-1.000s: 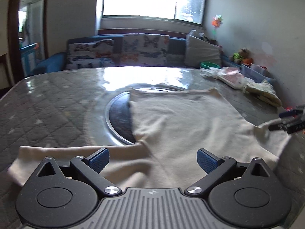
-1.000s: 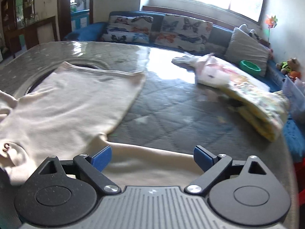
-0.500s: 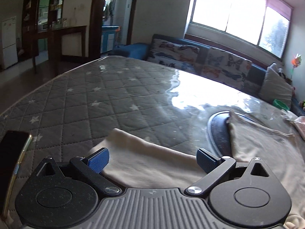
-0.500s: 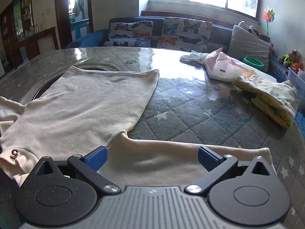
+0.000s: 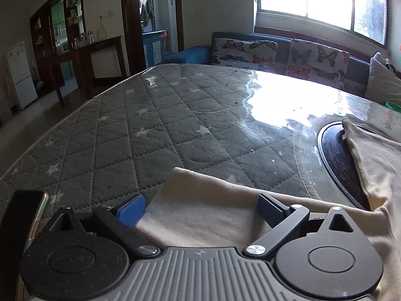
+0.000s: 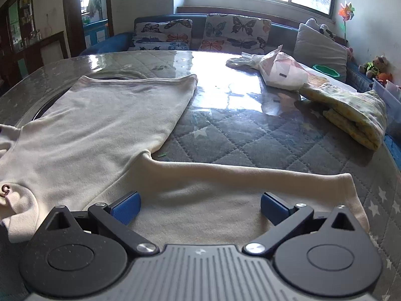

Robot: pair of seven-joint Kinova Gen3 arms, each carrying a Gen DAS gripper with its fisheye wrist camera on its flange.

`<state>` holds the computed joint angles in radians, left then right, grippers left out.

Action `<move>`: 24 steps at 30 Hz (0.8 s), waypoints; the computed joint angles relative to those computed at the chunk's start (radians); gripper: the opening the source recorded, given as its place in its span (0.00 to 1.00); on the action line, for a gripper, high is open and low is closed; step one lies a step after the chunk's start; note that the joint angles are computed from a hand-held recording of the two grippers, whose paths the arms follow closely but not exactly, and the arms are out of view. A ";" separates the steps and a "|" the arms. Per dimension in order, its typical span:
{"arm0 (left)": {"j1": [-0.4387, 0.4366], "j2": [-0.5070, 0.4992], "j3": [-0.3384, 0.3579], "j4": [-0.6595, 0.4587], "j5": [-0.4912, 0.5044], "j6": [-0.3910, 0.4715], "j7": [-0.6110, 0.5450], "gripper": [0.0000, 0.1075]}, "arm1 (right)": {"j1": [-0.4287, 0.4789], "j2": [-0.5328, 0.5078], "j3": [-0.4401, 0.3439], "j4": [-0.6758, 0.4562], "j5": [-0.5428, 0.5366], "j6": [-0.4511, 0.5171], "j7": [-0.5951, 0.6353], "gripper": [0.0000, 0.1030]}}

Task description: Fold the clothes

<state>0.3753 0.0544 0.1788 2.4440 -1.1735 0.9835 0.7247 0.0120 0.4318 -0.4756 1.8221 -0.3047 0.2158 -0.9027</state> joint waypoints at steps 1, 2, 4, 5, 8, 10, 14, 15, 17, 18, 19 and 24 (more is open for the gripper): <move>-0.008 -0.003 -0.008 0.009 -0.019 -0.013 0.010 0.92 | 0.004 0.000 -0.005 0.004 -0.002 -0.005 0.003 1.00; -0.015 -0.003 -0.012 0.013 -0.031 -0.019 0.012 0.92 | 0.004 -0.001 -0.005 0.006 -0.003 -0.007 0.002 1.00; -0.025 -0.001 -0.017 0.016 -0.045 -0.023 0.007 0.92 | 0.004 -0.004 -0.006 0.011 -0.003 -0.010 -0.001 1.00; -0.027 0.000 -0.017 0.018 -0.051 -0.024 0.004 0.92 | 0.004 -0.005 -0.007 0.012 -0.003 -0.010 -0.001 1.00; -0.034 0.004 -0.018 0.024 -0.072 -0.027 -0.005 0.93 | 0.005 -0.010 -0.009 0.016 0.000 -0.007 0.001 1.00; -0.038 0.007 -0.020 0.026 -0.084 -0.026 -0.012 0.93 | 0.003 -0.015 -0.009 0.021 0.000 -0.012 0.001 1.00; -0.035 0.033 -0.020 -0.002 -0.064 0.015 -0.078 0.93 | 0.066 -0.023 -0.096 0.039 -0.018 -0.027 0.050 1.00; -0.030 0.032 -0.017 -0.009 -0.057 0.022 -0.092 0.93 | 0.087 -0.026 -0.127 0.047 -0.024 -0.038 0.068 1.00; -0.015 0.025 -0.009 -0.021 -0.039 0.035 -0.113 0.91 | 0.143 -0.025 -0.203 0.058 -0.034 -0.044 0.108 1.00; -0.008 0.021 -0.004 -0.028 -0.031 0.041 -0.123 0.91 | 0.174 -0.021 -0.244 0.062 -0.040 -0.042 0.131 1.00; -0.001 0.018 0.000 -0.034 -0.023 0.047 -0.134 0.91 | 0.198 -0.017 -0.279 0.064 -0.045 -0.039 0.153 1.00; 0.054 -0.050 0.052 -0.063 -0.037 0.023 -0.142 0.92 | 0.178 -0.015 -0.292 0.075 -0.048 -0.024 0.212 1.00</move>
